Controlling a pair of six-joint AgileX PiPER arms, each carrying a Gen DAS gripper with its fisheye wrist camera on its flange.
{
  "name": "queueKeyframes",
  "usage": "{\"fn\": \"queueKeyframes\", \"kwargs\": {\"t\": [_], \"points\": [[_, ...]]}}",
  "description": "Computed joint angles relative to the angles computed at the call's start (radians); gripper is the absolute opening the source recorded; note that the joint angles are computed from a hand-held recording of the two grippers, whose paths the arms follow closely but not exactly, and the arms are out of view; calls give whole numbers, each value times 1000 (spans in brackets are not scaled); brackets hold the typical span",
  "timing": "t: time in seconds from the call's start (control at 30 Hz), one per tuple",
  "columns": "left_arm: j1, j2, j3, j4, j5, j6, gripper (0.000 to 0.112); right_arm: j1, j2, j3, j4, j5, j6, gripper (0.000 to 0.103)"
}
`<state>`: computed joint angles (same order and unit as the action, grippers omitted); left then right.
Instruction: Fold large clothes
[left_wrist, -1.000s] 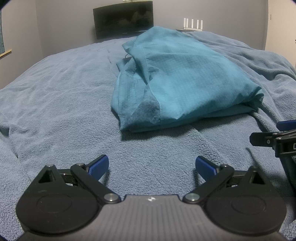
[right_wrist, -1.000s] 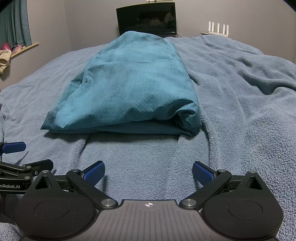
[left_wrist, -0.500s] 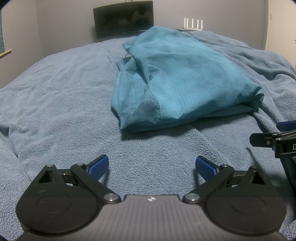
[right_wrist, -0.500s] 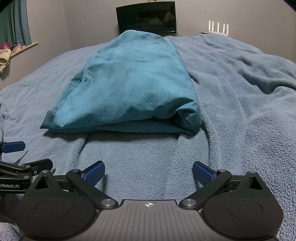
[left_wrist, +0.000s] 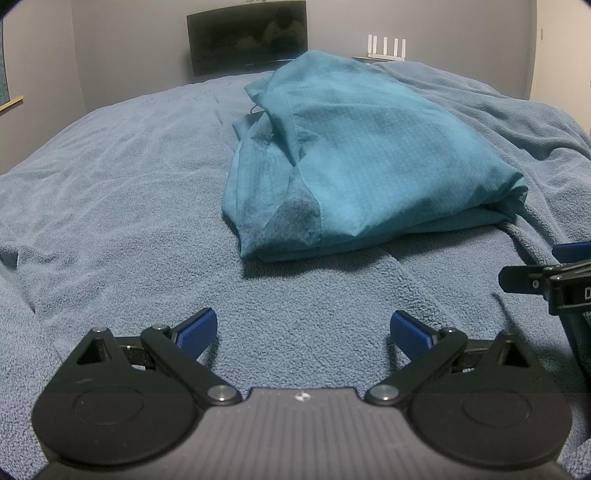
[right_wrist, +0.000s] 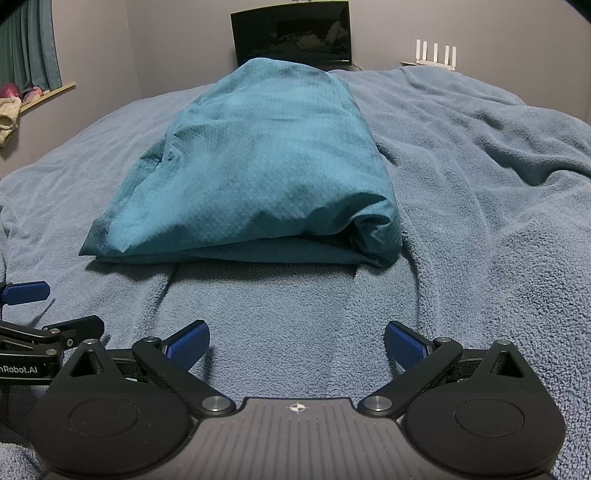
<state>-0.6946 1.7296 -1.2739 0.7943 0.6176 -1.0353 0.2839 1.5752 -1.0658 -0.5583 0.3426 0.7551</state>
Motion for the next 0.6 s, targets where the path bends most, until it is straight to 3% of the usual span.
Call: {"fn": "queueKeyframes", "kwargs": {"t": [0.6], "points": [[-1,0,7,6,-23,16,101,-3,-6,5,29,6,-31,102]]}}
